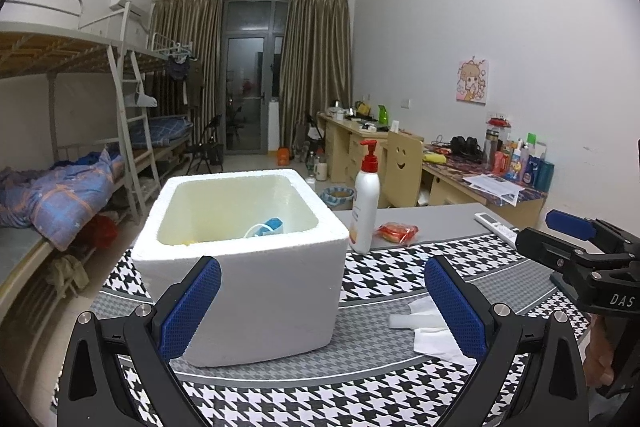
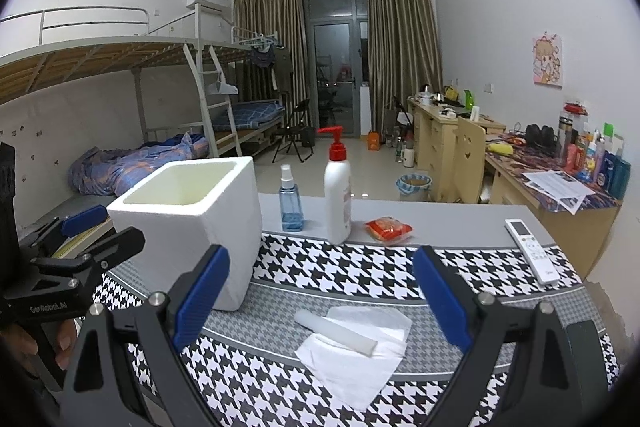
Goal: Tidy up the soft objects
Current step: 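Withdraw both grippers from the foam box back toward the table, then move both grippers toward the white cloth and white tube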
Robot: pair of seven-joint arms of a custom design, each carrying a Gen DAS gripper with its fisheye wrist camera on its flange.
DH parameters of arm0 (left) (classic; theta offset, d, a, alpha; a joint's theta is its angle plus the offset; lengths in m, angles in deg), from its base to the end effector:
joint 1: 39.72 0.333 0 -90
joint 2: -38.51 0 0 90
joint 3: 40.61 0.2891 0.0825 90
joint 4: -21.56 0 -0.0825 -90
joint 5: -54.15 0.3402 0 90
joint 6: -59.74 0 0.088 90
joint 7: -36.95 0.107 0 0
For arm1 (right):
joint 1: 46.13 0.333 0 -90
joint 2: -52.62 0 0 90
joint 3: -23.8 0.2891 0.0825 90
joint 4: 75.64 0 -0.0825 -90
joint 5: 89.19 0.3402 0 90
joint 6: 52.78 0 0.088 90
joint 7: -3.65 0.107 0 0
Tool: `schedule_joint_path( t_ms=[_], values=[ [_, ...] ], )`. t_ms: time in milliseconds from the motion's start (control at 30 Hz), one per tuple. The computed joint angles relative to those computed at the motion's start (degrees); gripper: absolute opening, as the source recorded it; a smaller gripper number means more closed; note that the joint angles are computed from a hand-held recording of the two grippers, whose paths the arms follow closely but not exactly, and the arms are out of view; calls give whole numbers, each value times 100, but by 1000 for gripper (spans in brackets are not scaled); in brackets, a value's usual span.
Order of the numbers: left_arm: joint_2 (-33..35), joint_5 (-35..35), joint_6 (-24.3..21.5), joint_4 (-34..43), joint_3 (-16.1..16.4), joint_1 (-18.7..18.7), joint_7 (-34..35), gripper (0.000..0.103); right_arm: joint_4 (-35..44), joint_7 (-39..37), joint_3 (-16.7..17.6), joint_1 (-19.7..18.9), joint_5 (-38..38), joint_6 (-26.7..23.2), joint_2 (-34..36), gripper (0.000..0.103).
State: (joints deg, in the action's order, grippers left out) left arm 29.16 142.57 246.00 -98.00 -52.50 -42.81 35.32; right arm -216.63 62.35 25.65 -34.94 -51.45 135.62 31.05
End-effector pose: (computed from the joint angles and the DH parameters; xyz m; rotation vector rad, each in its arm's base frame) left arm 0.4316 -0.2245 0.5556 -1.2849 1.7460 -1.2675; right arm 0.4308 0.0371 0.5626 -1.5186 1.4208 -0.8884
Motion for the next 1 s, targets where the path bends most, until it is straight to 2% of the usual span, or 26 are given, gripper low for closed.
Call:
schedule_joint_path(
  t_ms=[67,167,267,367,667,867,1000],
  values=[
    [16,-383,17,-72,22,-54,382,102,-21,35,15,-51,13,-56,-19,95],
    [45,-262,3,-14,-84,23,277,102,-85,18,-68,20,33,-4,-46,95],
    [121,-121,-26,46,-109,-12,141,102,-140,-38,-290,237,81,4,-72,95],
    [195,-542,-56,-24,-76,-118,570,102,-176,-1,-115,26,69,-8,-65,95],
    [333,-1256,-58,-139,-167,-198,1319,102,-308,-75,-390,173,137,-23,-120,95],
    [421,-1477,-161,-157,-202,-264,1584,102,-389,-65,-450,143,205,-31,-133,95],
    [542,-1978,-144,-174,-179,-403,2048,102,-447,-25,-339,-48,203,-59,-126,95]
  ],
)
